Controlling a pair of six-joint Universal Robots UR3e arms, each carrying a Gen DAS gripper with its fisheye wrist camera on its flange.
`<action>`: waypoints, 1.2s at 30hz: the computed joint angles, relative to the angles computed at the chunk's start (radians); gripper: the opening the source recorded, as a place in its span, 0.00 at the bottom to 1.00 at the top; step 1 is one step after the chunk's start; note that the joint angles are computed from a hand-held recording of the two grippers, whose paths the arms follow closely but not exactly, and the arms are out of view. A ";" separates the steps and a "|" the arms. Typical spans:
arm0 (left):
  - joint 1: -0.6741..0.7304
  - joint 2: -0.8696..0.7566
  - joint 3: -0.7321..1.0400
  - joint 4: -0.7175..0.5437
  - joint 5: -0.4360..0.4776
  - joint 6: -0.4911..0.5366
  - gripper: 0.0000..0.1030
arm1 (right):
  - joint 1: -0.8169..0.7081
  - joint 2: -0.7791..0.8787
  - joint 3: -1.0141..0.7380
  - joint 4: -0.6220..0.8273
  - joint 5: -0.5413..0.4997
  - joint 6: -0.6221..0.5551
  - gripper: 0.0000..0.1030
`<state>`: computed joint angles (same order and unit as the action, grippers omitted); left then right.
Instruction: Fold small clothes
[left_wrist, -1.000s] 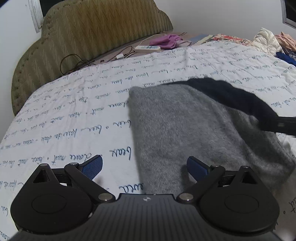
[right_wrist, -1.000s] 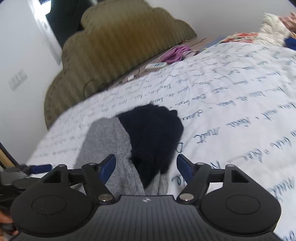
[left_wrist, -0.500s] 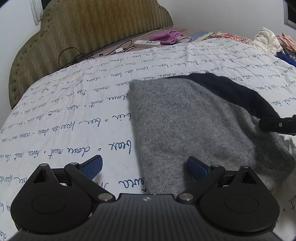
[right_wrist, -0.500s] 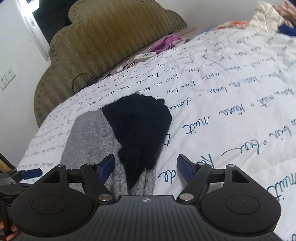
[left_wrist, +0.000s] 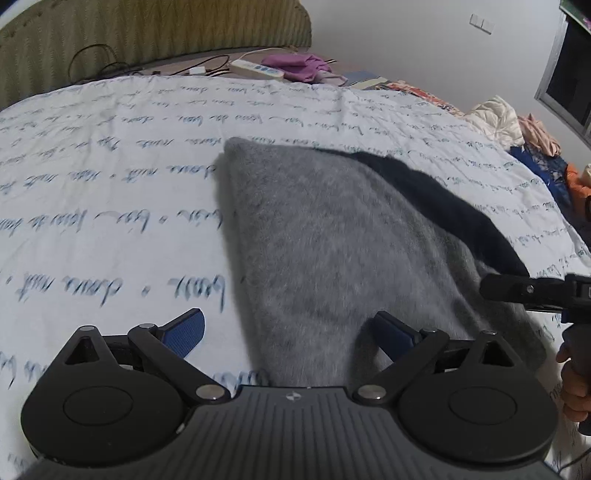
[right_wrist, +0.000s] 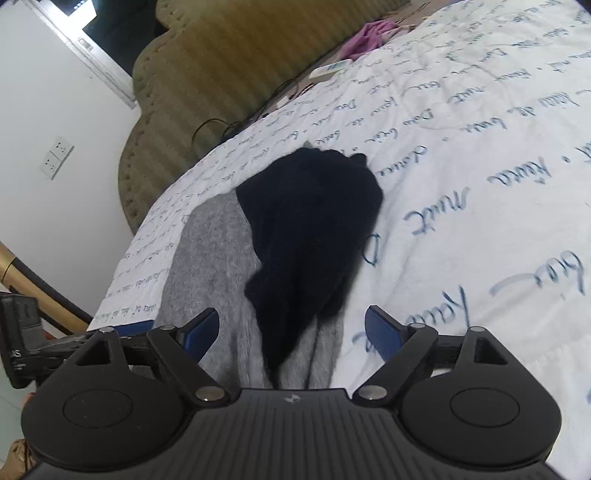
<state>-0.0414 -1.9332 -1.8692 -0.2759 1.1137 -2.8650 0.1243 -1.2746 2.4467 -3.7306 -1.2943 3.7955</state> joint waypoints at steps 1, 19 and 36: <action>-0.004 -0.029 0.035 0.001 -0.012 -0.015 0.96 | 0.000 0.012 -0.027 0.011 -0.005 0.007 0.85; 0.010 -0.483 0.768 -0.317 -0.209 -0.332 0.35 | -0.151 0.302 -0.450 0.145 0.207 -0.043 0.26; 0.261 0.416 -0.225 0.102 -0.426 -0.183 0.24 | 0.139 -0.219 -0.134 0.004 -0.093 -0.024 0.18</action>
<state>0.2193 -1.5175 -2.0947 -0.1743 0.6873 -3.0477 0.2637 -1.4932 2.3131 -3.7263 -1.3874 3.7716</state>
